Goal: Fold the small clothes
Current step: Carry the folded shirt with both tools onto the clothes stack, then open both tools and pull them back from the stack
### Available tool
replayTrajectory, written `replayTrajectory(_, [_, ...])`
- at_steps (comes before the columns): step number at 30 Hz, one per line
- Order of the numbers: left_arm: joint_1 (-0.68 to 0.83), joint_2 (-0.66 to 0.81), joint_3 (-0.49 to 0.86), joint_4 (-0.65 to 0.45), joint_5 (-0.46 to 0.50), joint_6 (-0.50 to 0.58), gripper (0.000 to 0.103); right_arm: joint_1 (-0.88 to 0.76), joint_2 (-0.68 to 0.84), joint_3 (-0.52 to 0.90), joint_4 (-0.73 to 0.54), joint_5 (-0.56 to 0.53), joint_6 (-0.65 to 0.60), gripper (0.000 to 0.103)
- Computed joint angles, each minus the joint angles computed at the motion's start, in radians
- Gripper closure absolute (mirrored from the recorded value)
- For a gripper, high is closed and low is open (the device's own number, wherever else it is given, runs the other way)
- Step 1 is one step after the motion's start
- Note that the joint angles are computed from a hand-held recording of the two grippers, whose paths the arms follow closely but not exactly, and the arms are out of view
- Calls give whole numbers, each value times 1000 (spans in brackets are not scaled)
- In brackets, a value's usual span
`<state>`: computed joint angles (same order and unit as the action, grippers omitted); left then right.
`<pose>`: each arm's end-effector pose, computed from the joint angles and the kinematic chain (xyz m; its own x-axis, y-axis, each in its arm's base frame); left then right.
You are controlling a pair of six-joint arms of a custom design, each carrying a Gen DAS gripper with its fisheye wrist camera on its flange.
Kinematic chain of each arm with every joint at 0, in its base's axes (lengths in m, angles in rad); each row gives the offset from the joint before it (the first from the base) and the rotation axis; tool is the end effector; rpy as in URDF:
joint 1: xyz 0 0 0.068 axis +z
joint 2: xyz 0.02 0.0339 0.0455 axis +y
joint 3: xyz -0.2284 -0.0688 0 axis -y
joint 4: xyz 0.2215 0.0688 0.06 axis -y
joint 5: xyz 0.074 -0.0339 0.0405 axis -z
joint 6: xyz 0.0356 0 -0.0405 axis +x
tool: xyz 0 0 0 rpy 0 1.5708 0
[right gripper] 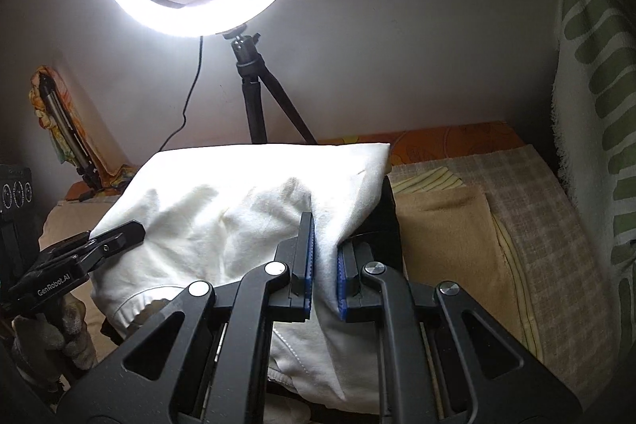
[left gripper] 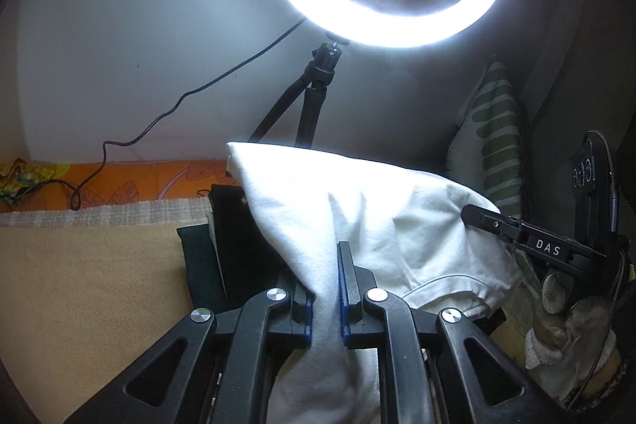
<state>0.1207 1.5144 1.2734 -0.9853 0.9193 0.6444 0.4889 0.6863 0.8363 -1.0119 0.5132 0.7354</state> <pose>0.2703 0.0043 0.2570 -0.6307 0.2904 -0.7196 0.7161 0.5752 -0.3955 0.1157 0.0417 0.2709 -0.5822 0.3523 -0.7328 0.3554 0.9208 0.1604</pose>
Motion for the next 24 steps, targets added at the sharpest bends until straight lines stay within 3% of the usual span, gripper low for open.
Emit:
replayTrajectory(4, [-2, -33, -36, 49, -48, -3, 85, -98, -20, -43, 0, -62, -21, 91])
replayTrajectory(5, [1, -36, -34, 51, -56, -4, 74, -106, -35, -45, -18, -64, -12, 86])
replayTrajectory(6, [6, -46, -39, 61, -66, -11, 70, -115, -37, -44, -31, -61, -4, 82])
replayTrajectory(8, [25, -44, -28, 49, -63, 0, 67, -126, -45, -37, -59, -40, 13, 64])
replayTrajectory(11, [48, -40, -5, 17, -66, 15, 52, -143, -65, -23, -97, -30, 28, 59])
replayTrajectory(17, [89, -49, 16, -68, -58, 99, 52, -32, -33, 22, -167, 42, 135, 59])
replayTrajectory(22, [138, -84, 40, -167, -40, 189, 50, 184, 23, 97, -309, 165, 365, 59])
replayTrajectory(24, [170, -93, 68, -233, -25, 245, 50, 313, 80, 160, -413, 230, 513, 59])
